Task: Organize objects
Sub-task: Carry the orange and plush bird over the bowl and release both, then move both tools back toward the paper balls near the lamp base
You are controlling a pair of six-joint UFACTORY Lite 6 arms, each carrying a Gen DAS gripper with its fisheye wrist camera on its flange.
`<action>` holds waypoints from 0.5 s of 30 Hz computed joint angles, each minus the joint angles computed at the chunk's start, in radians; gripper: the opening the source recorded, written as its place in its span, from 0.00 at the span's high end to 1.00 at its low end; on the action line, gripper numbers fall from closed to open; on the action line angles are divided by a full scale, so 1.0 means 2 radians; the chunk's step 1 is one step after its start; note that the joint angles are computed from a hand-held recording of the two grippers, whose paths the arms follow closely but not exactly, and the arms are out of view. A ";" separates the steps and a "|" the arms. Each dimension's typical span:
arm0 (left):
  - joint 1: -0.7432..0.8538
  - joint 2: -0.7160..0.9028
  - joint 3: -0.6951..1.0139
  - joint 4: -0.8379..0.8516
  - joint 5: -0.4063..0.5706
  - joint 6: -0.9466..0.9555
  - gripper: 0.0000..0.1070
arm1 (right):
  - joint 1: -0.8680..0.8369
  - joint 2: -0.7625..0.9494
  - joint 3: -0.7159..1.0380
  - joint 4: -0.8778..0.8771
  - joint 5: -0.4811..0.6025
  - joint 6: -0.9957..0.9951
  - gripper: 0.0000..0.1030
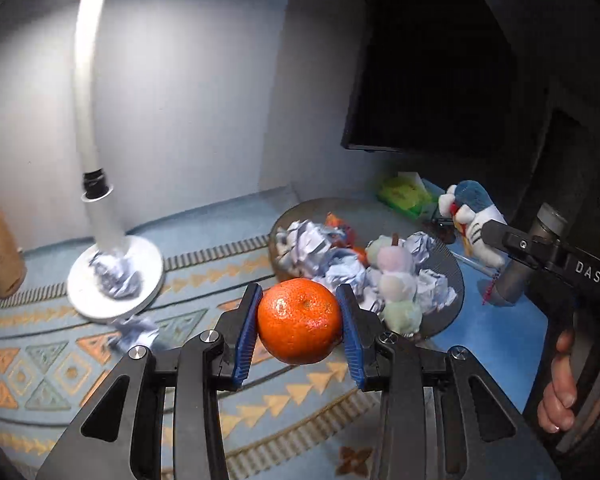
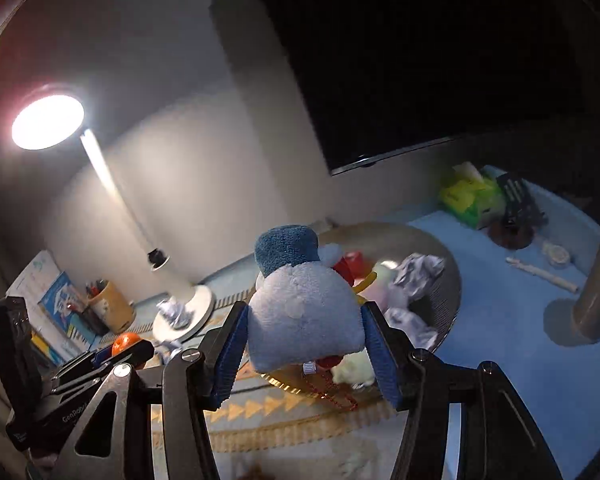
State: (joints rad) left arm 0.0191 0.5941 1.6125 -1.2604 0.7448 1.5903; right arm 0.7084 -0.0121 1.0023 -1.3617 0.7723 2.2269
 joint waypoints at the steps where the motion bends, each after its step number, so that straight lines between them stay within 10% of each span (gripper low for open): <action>1: -0.020 0.020 0.028 0.009 -0.008 -0.018 0.68 | -0.026 0.005 0.008 0.007 -0.014 -0.017 0.46; 12: -0.125 0.197 0.263 0.100 -0.050 -0.161 0.67 | -0.184 0.139 0.140 0.035 -0.145 -0.122 0.44; 15: -0.131 0.219 0.293 0.119 -0.048 -0.191 0.46 | -0.211 0.162 0.150 0.064 -0.192 -0.150 0.40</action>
State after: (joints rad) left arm -0.2430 1.0311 2.1992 -1.0231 0.6485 1.2084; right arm 0.2870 0.3111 1.3024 -1.2340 0.3874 1.9263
